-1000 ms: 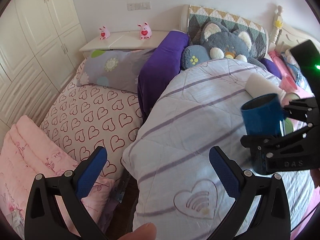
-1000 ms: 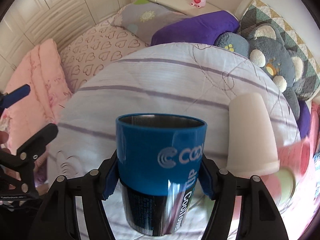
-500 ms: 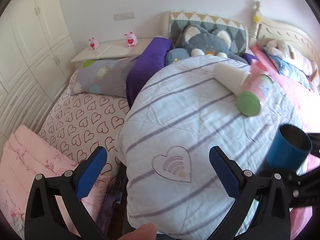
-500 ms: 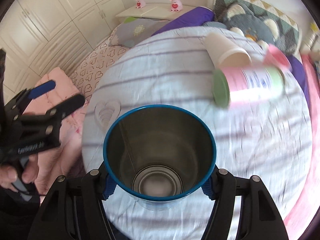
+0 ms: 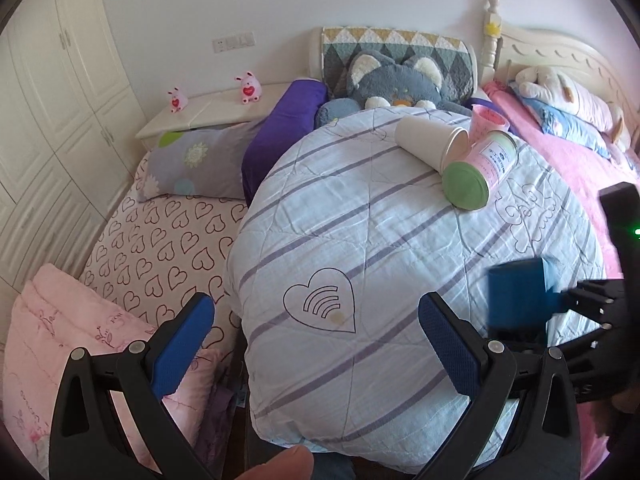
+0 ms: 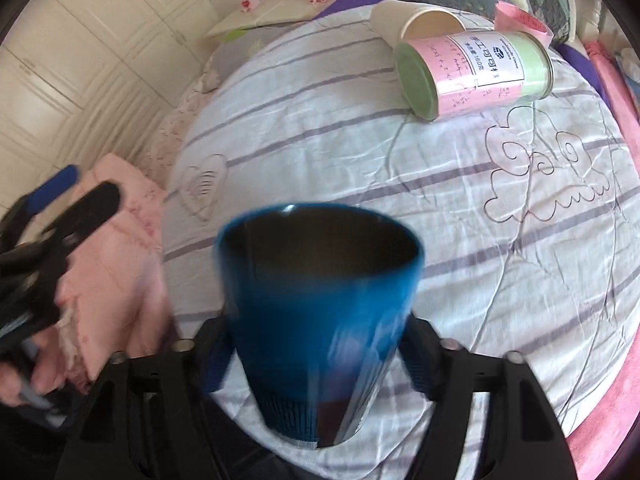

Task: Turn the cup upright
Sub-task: 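Lower the cup onto the quilt and open the right gripper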

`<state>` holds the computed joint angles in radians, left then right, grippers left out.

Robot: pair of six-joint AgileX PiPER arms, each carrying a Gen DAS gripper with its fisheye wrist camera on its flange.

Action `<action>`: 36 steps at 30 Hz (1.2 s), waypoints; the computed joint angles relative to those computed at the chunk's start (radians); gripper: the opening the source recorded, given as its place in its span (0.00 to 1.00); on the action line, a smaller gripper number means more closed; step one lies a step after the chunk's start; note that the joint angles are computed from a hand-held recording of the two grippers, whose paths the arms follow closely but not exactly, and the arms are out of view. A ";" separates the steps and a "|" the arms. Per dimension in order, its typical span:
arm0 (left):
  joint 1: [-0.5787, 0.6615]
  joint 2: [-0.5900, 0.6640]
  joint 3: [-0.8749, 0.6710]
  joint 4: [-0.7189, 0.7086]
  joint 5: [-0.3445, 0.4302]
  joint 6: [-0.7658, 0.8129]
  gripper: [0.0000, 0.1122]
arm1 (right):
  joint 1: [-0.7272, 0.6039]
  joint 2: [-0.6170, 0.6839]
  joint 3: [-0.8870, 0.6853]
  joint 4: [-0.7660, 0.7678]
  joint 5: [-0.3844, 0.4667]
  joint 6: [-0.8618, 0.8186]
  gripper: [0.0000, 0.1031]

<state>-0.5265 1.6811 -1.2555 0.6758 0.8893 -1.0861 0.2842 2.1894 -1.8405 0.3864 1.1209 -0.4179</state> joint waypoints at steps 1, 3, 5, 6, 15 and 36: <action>-0.003 0.001 -0.002 0.001 0.006 -0.002 0.92 | 0.005 0.002 0.012 -0.002 -0.023 0.004 0.81; -0.010 0.002 -0.007 -0.001 0.016 -0.005 0.92 | -0.001 0.002 0.027 0.028 -0.045 0.014 0.81; -0.015 0.007 -0.015 -0.006 0.024 -0.004 0.92 | -0.026 -0.024 0.082 0.087 -0.093 -0.013 0.81; -0.016 0.008 -0.019 -0.011 0.026 0.000 0.92 | -0.038 -0.043 0.117 0.120 -0.120 -0.030 0.81; -0.054 0.032 -0.055 -0.039 0.033 0.010 0.92 | -0.094 -0.286 0.471 0.247 -0.402 -0.094 0.82; -0.139 0.016 -0.049 -0.004 0.074 -0.031 0.92 | -0.030 -0.647 0.743 -0.258 -0.656 0.389 0.82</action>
